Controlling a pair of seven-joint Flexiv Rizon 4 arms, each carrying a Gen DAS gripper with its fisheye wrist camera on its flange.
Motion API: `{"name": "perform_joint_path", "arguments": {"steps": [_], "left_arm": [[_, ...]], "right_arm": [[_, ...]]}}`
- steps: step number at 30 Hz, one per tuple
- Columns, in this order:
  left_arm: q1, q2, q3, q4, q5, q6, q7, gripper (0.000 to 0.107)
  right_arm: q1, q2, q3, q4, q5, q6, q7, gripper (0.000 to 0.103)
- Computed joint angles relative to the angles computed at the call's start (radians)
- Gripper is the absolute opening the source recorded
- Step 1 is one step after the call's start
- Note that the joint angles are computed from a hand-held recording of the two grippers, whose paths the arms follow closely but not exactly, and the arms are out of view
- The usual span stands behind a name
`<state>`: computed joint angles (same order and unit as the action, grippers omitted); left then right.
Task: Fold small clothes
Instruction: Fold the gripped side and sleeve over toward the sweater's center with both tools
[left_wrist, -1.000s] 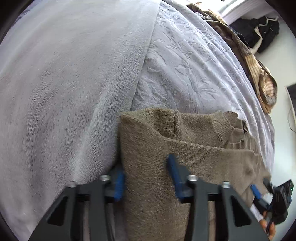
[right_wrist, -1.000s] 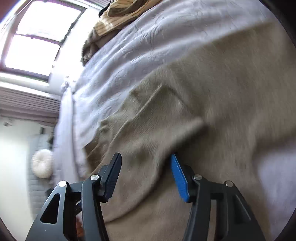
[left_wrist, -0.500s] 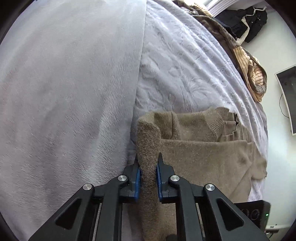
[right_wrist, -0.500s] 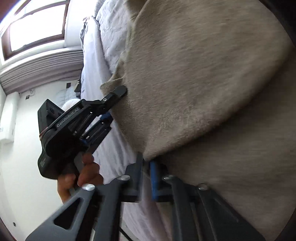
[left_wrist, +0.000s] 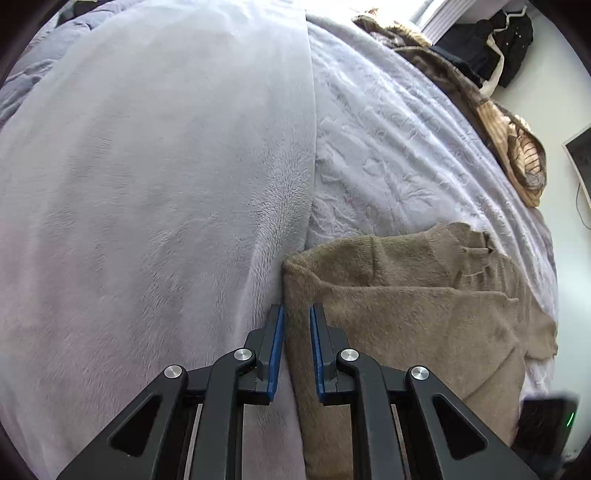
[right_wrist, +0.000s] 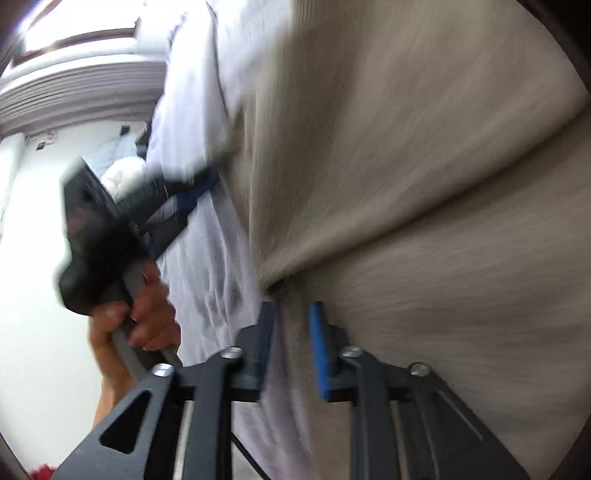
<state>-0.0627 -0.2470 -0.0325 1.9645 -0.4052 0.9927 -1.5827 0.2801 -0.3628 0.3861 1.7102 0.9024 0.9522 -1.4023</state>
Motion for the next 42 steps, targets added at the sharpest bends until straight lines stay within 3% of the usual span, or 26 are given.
{"name": "perform_joint_path", "arguments": {"steps": [1,5,9,10,11,14,16,21,25,30,34,39,40,41,42], "left_arm": [[-0.003,0.012,-0.002,0.013,-0.005,0.013,0.002,0.016],[-0.029,0.013,0.004,0.02,0.044,0.021,-0.035,0.016],[-0.061,-0.027,0.024,-0.007,0.152,0.005,-0.148,0.016],[-0.066,-0.032,0.028,-0.01,0.173,0.01,-0.168,0.016],[-0.067,-0.034,0.029,-0.008,0.183,0.016,-0.18,0.016],[-0.069,-0.038,0.029,-0.009,0.21,0.025,-0.197,0.016],[-0.074,-0.042,0.031,-0.015,0.234,0.023,-0.206,0.016],[-0.089,-0.042,0.044,-0.04,0.297,-0.012,-0.252,0.016],[-0.102,-0.006,0.055,-0.06,0.362,-0.101,-0.303,0.016],[-0.108,0.067,0.031,-0.032,0.354,-0.168,-0.325,0.016],[-0.136,0.121,0.008,-0.024,0.378,-0.231,-0.379,0.016],[-0.175,0.144,-0.039,-0.021,0.313,-0.265,-0.398,0.016],[-0.183,0.143,-0.045,-0.031,0.316,-0.283,-0.403,0.028],[-0.192,0.134,-0.053,-0.052,0.326,-0.307,-0.415,0.046],[-0.205,0.131,-0.059,-0.073,0.347,-0.336,-0.437,0.091]], "right_arm": [[-0.003,0.035,-0.023,0.035,-0.032,0.03,0.025,0.044],[-0.014,0.125,-0.145,0.183,-0.227,0.173,0.267,0.044],[-0.097,0.084,-0.156,0.164,-0.181,0.232,0.361,0.042],[-0.106,0.07,-0.156,0.143,-0.198,0.233,0.37,0.018],[-0.105,0.056,-0.169,0.127,-0.26,0.223,0.377,0.006],[-0.084,0.053,-0.198,0.12,-0.499,0.227,0.353,0.007],[-0.109,0.079,-0.189,0.153,-0.557,0.218,0.293,0.007],[-0.193,0.095,-0.16,0.191,-0.466,0.107,0.247,0.008],[-0.179,0.166,-0.202,0.247,-0.537,0.062,0.32,0.012],[-0.178,0.232,-0.219,0.274,-0.552,-0.044,0.295,0.014],[-0.171,0.307,-0.228,0.319,-0.552,-0.103,0.292,0.025],[-0.145,0.388,-0.234,0.369,-0.554,-0.154,0.301,0.029],[-0.14,0.404,-0.236,0.377,-0.548,-0.167,0.299,0.029],[-0.137,0.424,-0.239,0.385,-0.534,-0.186,0.291,0.029],[-0.13,0.433,-0.241,0.389,-0.53,-0.193,0.294,0.029]]}}
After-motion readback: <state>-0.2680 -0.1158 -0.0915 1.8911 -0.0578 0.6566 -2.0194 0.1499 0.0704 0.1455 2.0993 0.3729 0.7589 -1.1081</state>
